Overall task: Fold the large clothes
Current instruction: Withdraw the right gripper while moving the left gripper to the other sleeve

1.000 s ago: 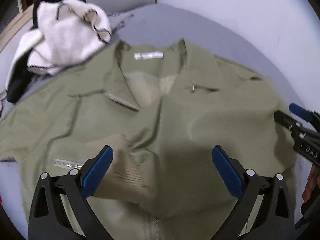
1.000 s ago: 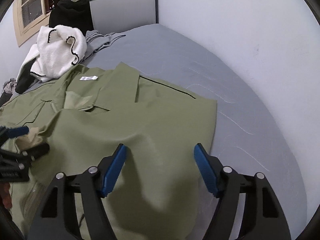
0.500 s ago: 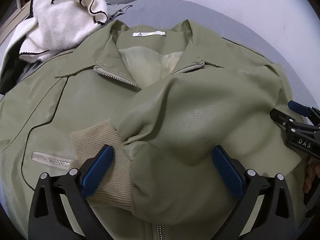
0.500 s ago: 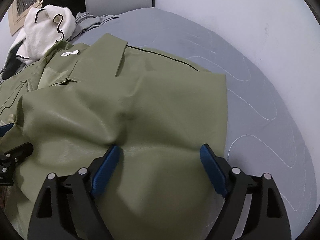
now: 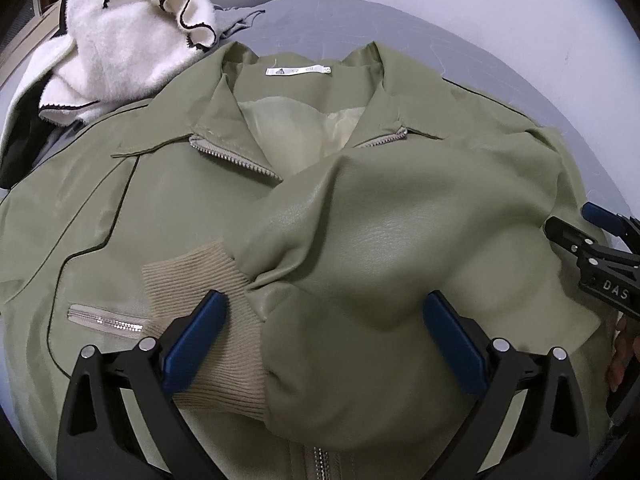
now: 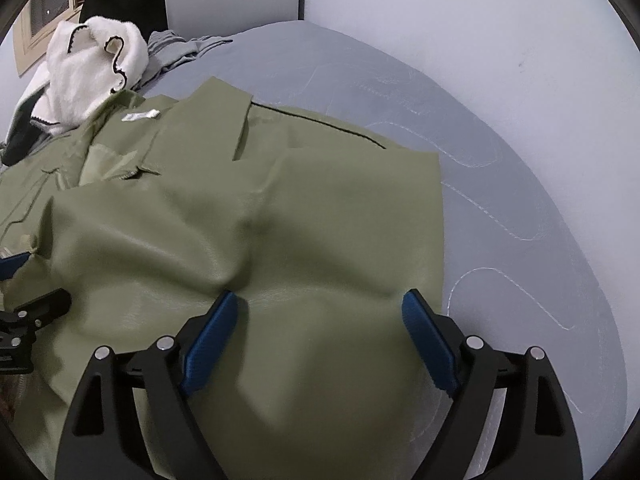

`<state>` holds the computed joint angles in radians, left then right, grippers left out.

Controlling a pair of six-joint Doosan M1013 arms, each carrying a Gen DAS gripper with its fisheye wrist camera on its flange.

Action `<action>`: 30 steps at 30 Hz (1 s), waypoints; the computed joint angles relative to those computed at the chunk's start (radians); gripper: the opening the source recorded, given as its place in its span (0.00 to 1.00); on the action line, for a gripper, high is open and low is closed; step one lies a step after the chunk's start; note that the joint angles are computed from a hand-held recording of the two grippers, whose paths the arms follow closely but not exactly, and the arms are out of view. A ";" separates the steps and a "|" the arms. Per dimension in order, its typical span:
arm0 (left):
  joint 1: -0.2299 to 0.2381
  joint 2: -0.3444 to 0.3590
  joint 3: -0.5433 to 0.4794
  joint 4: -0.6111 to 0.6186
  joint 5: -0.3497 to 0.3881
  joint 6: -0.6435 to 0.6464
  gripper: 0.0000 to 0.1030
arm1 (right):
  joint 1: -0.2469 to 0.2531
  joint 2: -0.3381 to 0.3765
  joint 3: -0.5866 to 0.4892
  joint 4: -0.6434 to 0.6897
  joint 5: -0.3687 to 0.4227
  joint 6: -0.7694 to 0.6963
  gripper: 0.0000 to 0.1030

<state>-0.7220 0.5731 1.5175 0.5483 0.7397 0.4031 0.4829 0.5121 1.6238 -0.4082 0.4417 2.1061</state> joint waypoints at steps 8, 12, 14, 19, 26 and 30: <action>0.012 -0.052 0.014 -0.030 0.015 -0.007 0.94 | 0.020 -0.049 -0.005 -0.002 0.042 -0.036 0.84; 0.013 -0.084 0.027 -0.025 0.058 -0.020 0.94 | 0.036 -0.077 -0.007 -0.011 0.058 -0.043 0.84; 0.015 -0.104 0.043 -0.028 0.074 -0.033 0.94 | 0.045 -0.093 -0.008 -0.001 0.066 -0.056 0.84; 0.015 -0.161 0.103 -0.023 0.098 -0.092 0.94 | 0.071 -0.117 -0.017 -0.003 0.093 -0.065 0.84; 0.037 -0.257 0.231 0.005 0.077 -0.165 0.94 | 0.117 -0.142 -0.009 -0.027 0.084 -0.045 0.88; 0.062 -0.314 0.301 0.045 0.097 -0.233 0.94 | 0.144 -0.139 -0.013 -0.034 0.088 -0.043 0.88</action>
